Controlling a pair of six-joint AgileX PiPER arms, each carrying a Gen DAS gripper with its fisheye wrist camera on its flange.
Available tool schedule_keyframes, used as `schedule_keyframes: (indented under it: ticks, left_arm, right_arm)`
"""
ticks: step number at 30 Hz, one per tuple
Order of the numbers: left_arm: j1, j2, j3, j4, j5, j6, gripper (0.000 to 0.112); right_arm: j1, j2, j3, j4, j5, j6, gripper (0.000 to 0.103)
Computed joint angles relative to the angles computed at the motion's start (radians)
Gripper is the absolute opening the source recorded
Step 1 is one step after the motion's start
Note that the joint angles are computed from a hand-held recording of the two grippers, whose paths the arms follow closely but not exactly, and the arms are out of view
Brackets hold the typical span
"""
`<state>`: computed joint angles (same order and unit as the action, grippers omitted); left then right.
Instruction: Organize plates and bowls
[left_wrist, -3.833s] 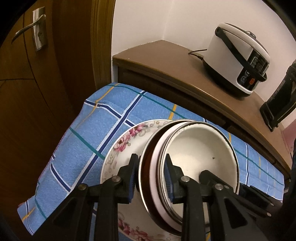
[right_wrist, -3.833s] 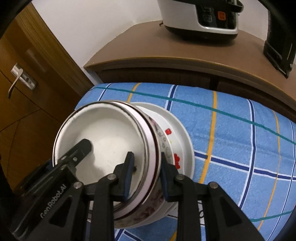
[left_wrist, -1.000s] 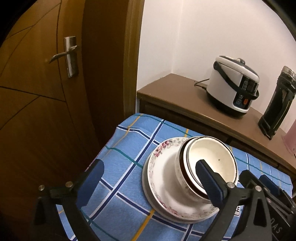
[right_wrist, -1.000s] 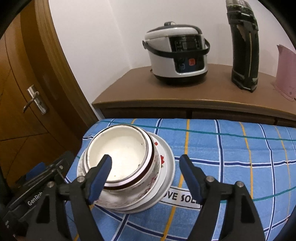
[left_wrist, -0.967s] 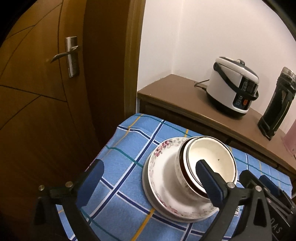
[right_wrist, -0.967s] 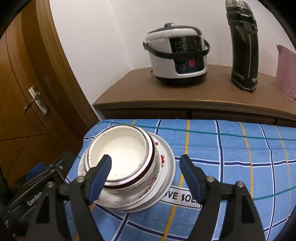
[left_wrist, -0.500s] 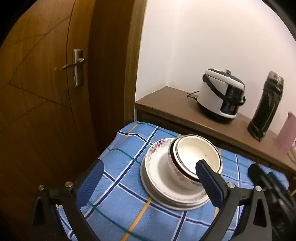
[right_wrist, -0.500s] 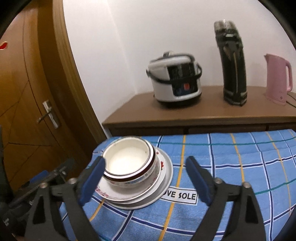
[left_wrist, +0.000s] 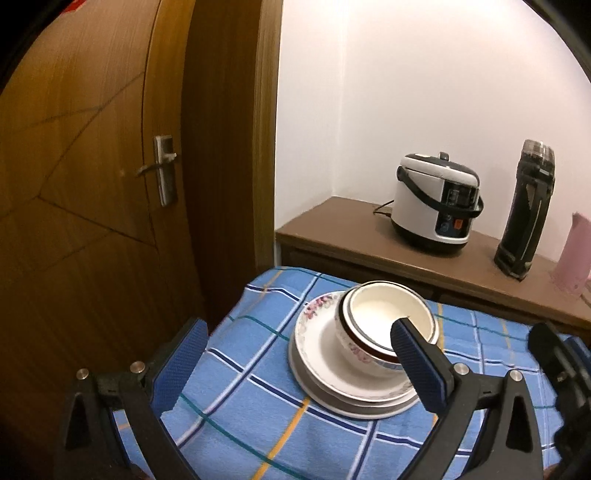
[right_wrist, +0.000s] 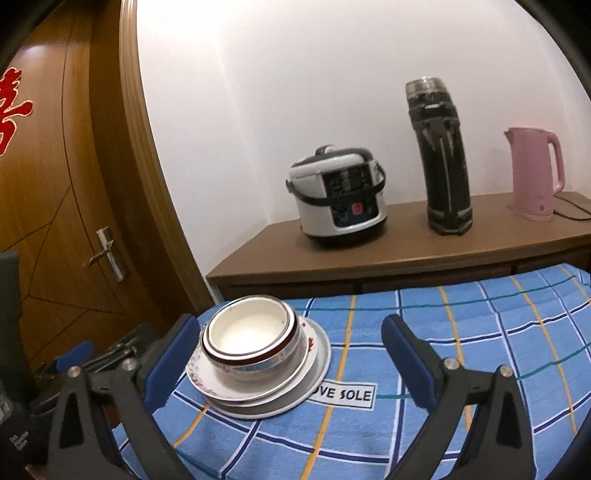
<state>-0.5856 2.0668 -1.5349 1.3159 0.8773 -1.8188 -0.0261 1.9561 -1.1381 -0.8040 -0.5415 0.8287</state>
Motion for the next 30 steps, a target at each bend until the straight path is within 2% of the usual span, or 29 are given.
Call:
schedule_keyframes:
  ticks: [5,16,21,30]
  left_arm:
    - [-0.013,0.01,-0.015,0.001,0.028,0.03,0.101]
    - [-0.043,-0.011,0.042,0.083,0.088,-0.061,0.101]
    - [-0.054,0.005,0.02,0.075,0.138,-0.027,0.101]
    - [-0.058,-0.007,0.029,0.07,0.13,-0.034,0.101]
  right_arm:
    - [0.006,-0.025,0.055,0.169,-0.026,-0.182,0.103]
    - [-0.004,-0.044,0.081,0.176,-0.049,-0.184,0.103]
    - [0.005,-0.061,0.108,0.217,-0.068,-0.233,0.103]
    - [0.002,-0.07,0.114,0.217,-0.065,-0.226,0.103]
